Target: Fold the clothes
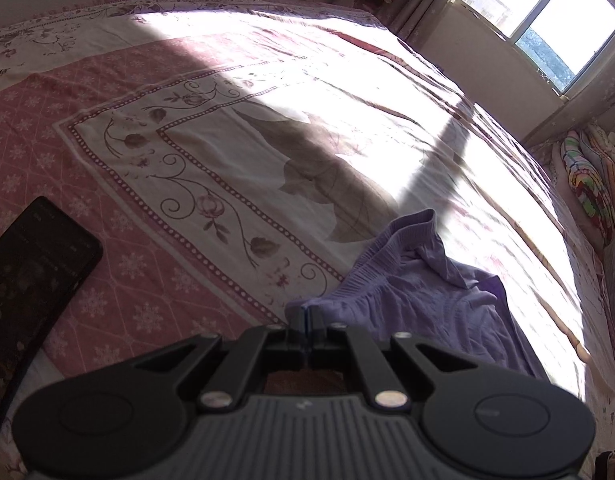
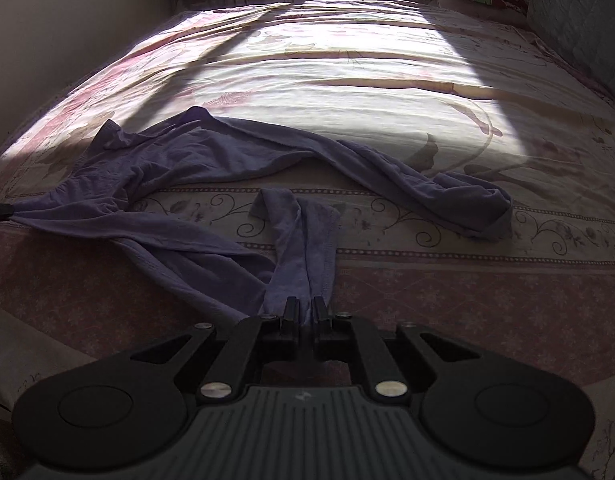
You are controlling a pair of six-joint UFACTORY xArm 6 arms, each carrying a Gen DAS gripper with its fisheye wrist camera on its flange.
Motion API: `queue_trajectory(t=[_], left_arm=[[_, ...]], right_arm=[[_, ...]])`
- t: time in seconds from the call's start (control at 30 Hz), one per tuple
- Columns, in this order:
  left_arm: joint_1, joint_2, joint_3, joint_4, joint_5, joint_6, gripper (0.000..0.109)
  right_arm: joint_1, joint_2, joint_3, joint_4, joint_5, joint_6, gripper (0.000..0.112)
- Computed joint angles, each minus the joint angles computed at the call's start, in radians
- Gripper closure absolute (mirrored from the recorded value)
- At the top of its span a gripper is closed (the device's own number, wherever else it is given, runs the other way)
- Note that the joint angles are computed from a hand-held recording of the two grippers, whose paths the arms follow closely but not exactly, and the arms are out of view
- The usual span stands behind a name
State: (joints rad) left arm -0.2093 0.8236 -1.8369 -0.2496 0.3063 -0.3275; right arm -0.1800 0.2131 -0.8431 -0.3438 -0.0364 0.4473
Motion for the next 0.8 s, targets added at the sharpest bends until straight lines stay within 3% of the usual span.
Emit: queue_trajectory(t=[0.07,0.17,0.23,0.3,0.37,0.43,0.6,0.8], left_arm=[[0.001,0.005,-0.01,0.026,0.017,-0.017,0.108],[0.001,0.019,-0.033,-0.001,0.044,0.005,0.107],[-0.001,0.028,-0.05,-0.037,0.064,0.031,0.106],[-0.003,0.035,-0.062,-0.067,0.079,0.051,0.106],[-0.005,0.041,-0.073,-0.084,0.091,0.066,0.103],[-0.007,0.047,-0.083,-0.093,0.103,0.077,0.102],[-0.01,0.069,-0.118,-0.113,0.135,0.097,0.1],[-0.014,0.085,-0.143,-0.128,0.158,0.111,0.1]], right_arm=[[0.005,0.007,0.005,-0.068,0.034,0.063,0.105],[0.023,0.013,-0.01,-0.022,0.057,0.014,0.103],[0.034,0.006,-0.003,0.092,0.047,-0.083,0.102],[0.037,0.012,-0.025,0.12,0.034,-0.095,0.093],[0.017,0.035,-0.073,-0.019,0.029,0.028,0.082],[0.002,0.066,-0.132,-0.141,0.03,0.131,0.082],[0.035,0.187,-0.296,-0.065,0.078,0.056,0.082],[0.042,0.335,-0.498,-0.287,0.19,0.24,0.082]])
